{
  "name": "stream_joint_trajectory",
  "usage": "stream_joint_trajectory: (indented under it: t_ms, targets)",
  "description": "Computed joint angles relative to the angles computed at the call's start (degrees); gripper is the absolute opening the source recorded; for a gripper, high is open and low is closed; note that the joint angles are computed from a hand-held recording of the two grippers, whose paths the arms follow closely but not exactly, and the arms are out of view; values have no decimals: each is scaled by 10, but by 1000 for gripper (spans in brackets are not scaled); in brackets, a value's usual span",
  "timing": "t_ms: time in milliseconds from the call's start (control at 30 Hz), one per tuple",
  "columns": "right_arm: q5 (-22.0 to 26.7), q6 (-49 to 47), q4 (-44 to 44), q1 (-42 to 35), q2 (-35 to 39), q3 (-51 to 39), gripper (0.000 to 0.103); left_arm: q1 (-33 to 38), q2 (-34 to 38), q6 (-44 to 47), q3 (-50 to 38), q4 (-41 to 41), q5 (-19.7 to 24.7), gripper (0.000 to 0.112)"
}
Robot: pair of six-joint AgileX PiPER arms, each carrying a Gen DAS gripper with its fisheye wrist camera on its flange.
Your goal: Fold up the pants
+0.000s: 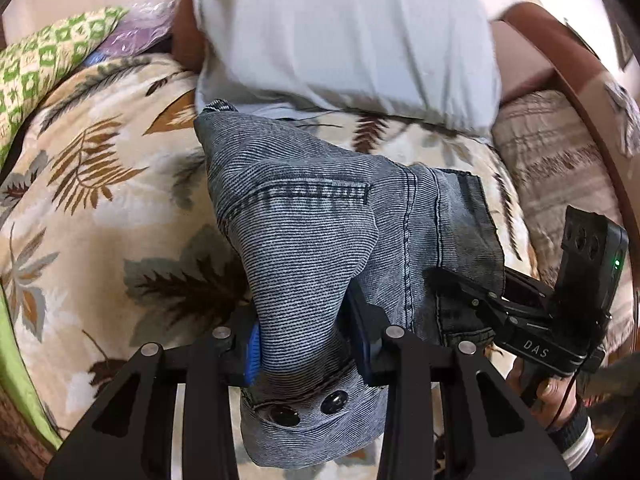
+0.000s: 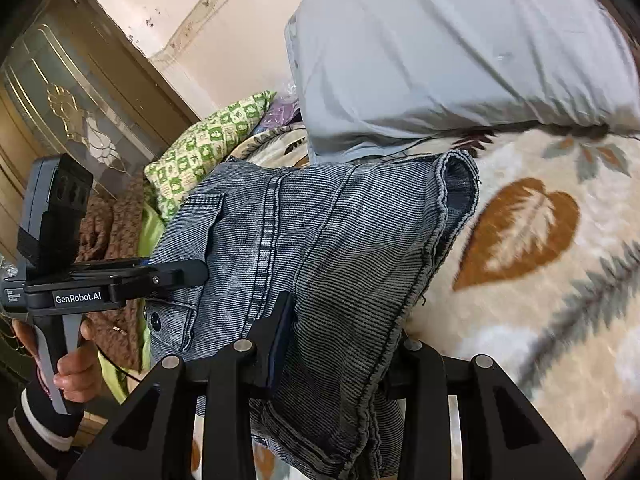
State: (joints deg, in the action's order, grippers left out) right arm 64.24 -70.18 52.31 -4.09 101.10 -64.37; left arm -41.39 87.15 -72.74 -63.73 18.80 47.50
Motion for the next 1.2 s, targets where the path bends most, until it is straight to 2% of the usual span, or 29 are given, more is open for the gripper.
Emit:
stream_joint_trajectory:
  t_ms: [233, 433, 600, 667, 733, 833, 967, 1100, 1200]
  targets:
    - [-61, 17, -8, 57, 56, -24, 35, 45, 31, 23, 45, -27, -63, 34]
    - [-80, -3, -1, 55, 87, -28, 37, 40, 51, 2, 48, 8, -78, 37]
    - [-120, -31, 1, 54, 105, -15, 45, 34, 78, -22, 47, 38, -84, 46]
    - [-129, -42, 7, 49, 116, -14, 50, 37, 87, -33, 53, 42, -98, 52]
    - [-136, -56, 15, 41, 126, -12, 60, 40, 91, -50, 63, 50, -110, 60]
    - [-106, -58, 22, 20, 151, -34, 65, 44, 86, -72, 85, 68, -131, 74]
    - [-109, -49, 10, -1, 166, -52, 70, 72, 83, -67, 120, 41, -194, 75]
    - [-133, -7, -19, -2, 162, -62, 69, 65, 92, -112, 110, 59, -172, 81]
    - [-136, 29, -43, -1, 132, -56, 69, 36, 81, -155, 88, 84, -108, 81]
